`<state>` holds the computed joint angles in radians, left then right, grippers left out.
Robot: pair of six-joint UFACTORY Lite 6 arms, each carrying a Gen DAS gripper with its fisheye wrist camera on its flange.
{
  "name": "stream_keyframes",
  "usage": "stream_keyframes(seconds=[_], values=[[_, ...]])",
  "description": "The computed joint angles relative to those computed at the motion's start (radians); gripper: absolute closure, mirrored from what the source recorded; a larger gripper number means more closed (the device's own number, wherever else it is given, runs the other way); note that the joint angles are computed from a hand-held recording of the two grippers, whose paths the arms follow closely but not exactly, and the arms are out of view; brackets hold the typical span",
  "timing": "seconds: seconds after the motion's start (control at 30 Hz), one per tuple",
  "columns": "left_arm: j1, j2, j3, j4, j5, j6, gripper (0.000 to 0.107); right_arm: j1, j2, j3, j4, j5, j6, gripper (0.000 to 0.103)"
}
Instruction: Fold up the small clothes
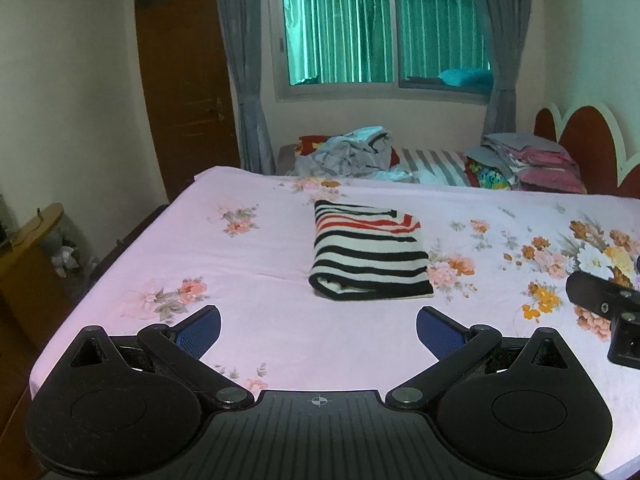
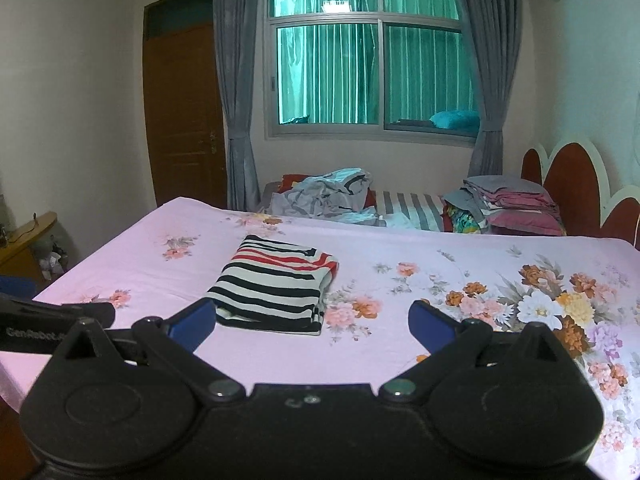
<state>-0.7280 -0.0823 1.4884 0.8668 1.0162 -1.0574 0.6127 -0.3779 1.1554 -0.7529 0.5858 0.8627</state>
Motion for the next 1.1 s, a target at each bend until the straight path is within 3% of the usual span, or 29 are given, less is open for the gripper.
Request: stream_keyframes(seconds=[1.1], values=[[-0.045, -0.014, 0.012, 0.039, 0.060, -0.041, 0.004, 0.065, -0.004, -0.004, -0.082, 0.041, 0.093, 0.000]])
